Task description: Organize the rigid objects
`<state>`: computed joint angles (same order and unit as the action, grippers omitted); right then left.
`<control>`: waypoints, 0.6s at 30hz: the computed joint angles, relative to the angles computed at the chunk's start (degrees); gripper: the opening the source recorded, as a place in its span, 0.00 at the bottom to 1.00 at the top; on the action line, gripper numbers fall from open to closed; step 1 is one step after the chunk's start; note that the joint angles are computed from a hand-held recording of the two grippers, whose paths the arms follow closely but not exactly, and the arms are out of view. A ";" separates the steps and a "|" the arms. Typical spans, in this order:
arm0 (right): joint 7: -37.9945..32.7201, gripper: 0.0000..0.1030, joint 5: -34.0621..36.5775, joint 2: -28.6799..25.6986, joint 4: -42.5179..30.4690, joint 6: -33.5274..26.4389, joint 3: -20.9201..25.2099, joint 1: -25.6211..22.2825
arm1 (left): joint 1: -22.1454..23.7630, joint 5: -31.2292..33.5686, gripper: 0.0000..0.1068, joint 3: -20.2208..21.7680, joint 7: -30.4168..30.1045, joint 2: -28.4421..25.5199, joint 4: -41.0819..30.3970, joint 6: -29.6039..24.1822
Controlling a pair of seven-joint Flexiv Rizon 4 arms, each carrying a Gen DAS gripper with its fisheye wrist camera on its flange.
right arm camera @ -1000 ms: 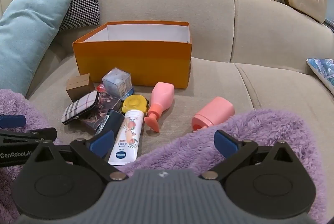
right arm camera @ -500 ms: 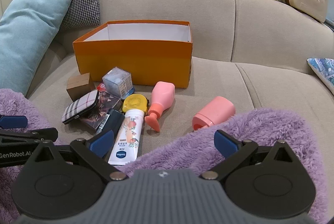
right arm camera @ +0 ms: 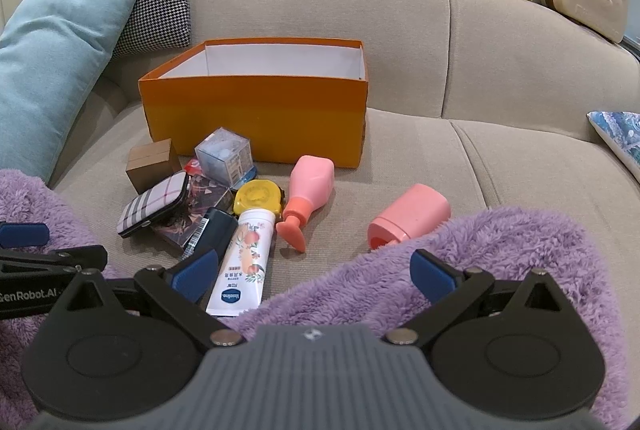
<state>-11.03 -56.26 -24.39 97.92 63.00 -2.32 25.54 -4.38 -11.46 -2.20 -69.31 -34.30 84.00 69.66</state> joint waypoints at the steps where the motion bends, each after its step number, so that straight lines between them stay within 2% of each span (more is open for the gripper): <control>1: 0.00 0.99 0.00 0.00 0.00 0.00 0.00 0.00 | 0.10 -0.01 0.80 -0.07 0.13 0.01 0.04 0.00; 12: -0.42 0.99 0.43 -0.22 -0.27 -0.22 0.11 0.03 | 0.50 -0.58 0.80 -0.67 0.83 0.03 0.22 0.14; 18: -1.36 0.99 1.38 -0.63 -1.03 -1.62 0.20 0.46 | 1.27 -1.64 0.80 -2.02 2.88 0.65 1.75 2.07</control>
<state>-12.39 -54.88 -25.02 96.90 61.39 -2.11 26.00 -3.11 -13.10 -4.23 -66.43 -33.65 85.76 71.73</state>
